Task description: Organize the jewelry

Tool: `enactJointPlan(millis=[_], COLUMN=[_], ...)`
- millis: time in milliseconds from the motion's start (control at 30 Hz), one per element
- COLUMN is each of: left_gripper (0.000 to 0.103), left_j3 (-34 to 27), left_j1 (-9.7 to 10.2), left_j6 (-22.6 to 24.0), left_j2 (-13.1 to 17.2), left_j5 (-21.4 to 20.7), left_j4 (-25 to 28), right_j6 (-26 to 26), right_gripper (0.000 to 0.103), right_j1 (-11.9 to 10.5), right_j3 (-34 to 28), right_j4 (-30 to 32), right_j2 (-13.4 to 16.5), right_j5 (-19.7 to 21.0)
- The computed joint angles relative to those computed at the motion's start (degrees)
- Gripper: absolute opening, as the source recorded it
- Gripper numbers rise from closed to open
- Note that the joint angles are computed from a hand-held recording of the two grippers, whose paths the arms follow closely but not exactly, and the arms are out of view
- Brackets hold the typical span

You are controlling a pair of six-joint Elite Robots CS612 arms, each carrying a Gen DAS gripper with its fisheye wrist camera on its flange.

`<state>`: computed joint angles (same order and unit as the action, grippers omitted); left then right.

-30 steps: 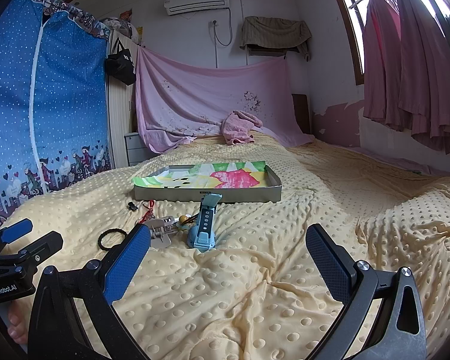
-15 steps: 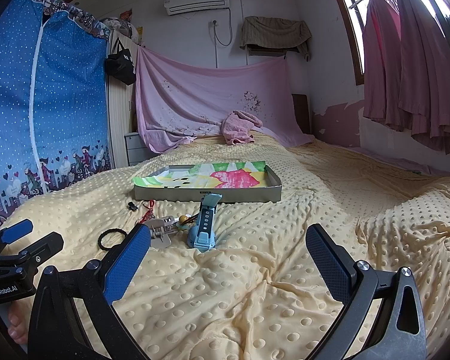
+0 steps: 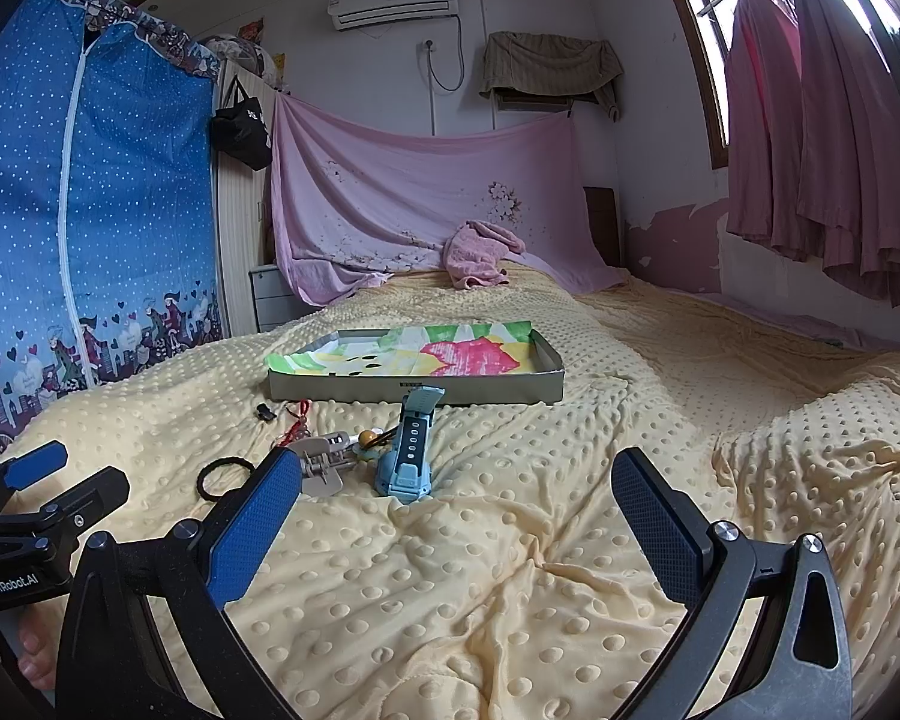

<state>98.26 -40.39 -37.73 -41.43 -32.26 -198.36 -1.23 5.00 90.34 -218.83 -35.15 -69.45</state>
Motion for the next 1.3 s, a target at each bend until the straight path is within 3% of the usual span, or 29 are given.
enactJointPlan(millis=[400,667,1067,1300], left_gripper=[0.103,0.103,0.103,0.103], left_j3=[-0.2,-1.7,-5.6,-6.2], left_j1=[0.14,1.81,6.17,8.19], left_j6=[-0.8,1.1,1.5,-3.5], left_j2=[0.3,0.1,0.8,1.4], left_j5=[1.3,-0.5,-9.1,-15.0], left_j4=[1.5,3.6,8.4,12.4], right_j6=[-0.1,-1.4,-3.9,-5.6], right_gripper=[0.102,0.102,0.102,0.102], right_j1=[0.2,0.6,2.0,2.9], right_j3=[-0.3,-2.9,-13.4,-18.3], right_j4=[1.7,7.2,23.4,30.1], right_j2=[0.1,0.3,2.7,5.5], right_j5=[0.4,1.7,2.8,3.0])
